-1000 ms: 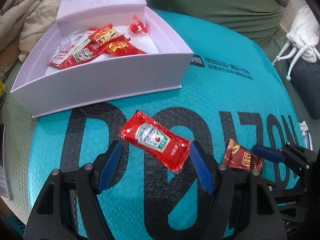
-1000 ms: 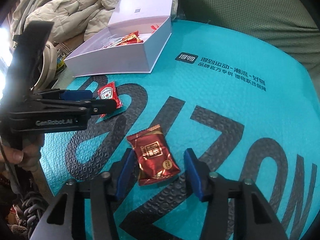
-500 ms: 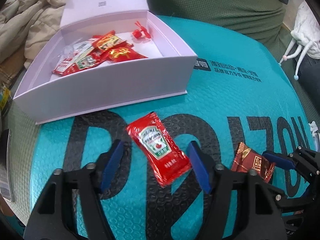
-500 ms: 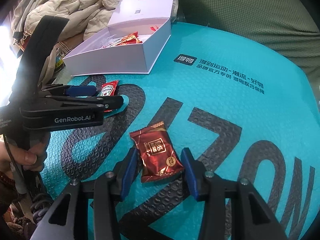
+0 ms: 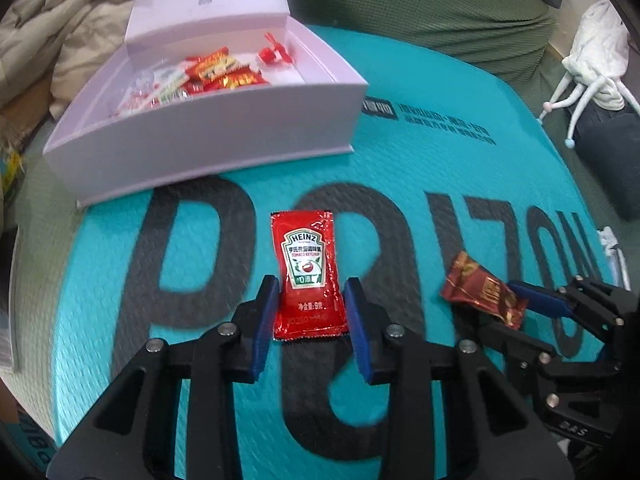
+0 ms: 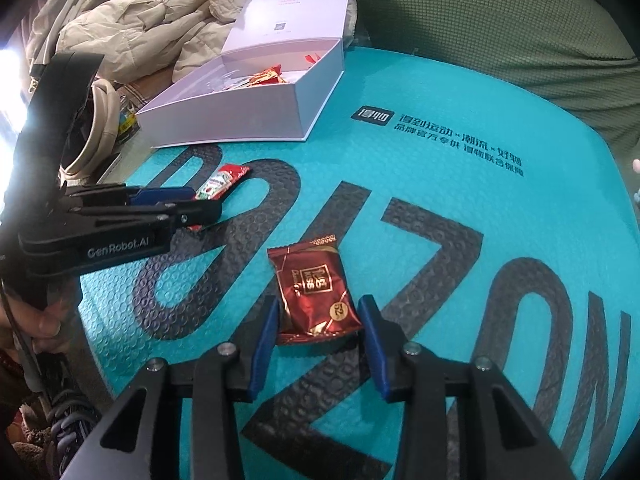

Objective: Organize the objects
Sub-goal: 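Grasp the brown chocolate packet with the right gripper while the left grasps the Heinz ketchup sachet, then lift both held packets and carry them toward the white box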

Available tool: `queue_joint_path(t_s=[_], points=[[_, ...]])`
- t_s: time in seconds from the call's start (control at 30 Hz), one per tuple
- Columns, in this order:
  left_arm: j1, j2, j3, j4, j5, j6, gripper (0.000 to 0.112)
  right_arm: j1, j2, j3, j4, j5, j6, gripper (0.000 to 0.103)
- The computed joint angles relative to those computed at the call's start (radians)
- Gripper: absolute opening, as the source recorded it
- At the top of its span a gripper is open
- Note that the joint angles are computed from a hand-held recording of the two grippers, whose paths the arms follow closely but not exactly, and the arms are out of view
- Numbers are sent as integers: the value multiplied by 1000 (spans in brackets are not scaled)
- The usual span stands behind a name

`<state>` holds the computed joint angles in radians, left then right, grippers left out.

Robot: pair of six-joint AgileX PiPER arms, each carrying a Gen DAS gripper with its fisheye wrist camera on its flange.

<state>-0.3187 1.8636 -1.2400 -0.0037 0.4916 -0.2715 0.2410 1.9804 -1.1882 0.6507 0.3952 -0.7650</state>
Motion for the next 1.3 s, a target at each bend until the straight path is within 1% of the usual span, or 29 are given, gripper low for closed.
queue_joint_path(t_s=[0.07, 0.2, 0.33, 0.43, 0.5, 0.57, 0.6, 0.63, 0.67, 0.77, 0.93, 1.1, 1.23, 1.3], points=[[-7, -31, 38, -49, 0, 41, 32, -6, -17, 23, 5, 0, -6, 41], [-33, -92, 118, -85, -10, 70, 32, -12, -51, 70, -5, -1, -8, 41], [-44, -142, 172, -134, 1, 110, 32, -23, -97, 127, 37, 33, -67, 41], [-51, -171, 199, -150, 10, 120, 32, -19, -122, 159, 32, 38, -62, 41], [-65, -180, 211, -103, 0, 87, 32, -20, -133, 171, 34, 44, -61, 42], [-78, -179, 215, -52, -9, 47, 33, -8, -137, 173, 0, 42, -35, 42], [-86, -179, 216, -12, -10, 7, 33, -3, -138, 173, -18, 39, -19, 42], [-99, -177, 211, 57, -4, -63, 33, 2, -138, 168, -42, 40, 4, 42], [-106, -175, 204, 87, 3, -94, 33, 4, -138, 167, -52, 41, 13, 42], [-101, -166, 193, 76, 11, -74, 33, 10, -133, 155, -85, 48, 26, 46], [-104, -159, 201, 106, -9, -88, 37, 11, -113, 122, -115, 65, 35, 51], [-135, -150, 206, 194, -20, -149, 40, 32, -108, 123, -162, 30, 66, 52], [-149, -142, 202, 228, -16, -167, 40, 47, -117, 152, -177, -16, 61, 53], [-145, -144, 201, 200, -19, -139, 35, 43, -119, 156, -155, -18, 46, 53]])
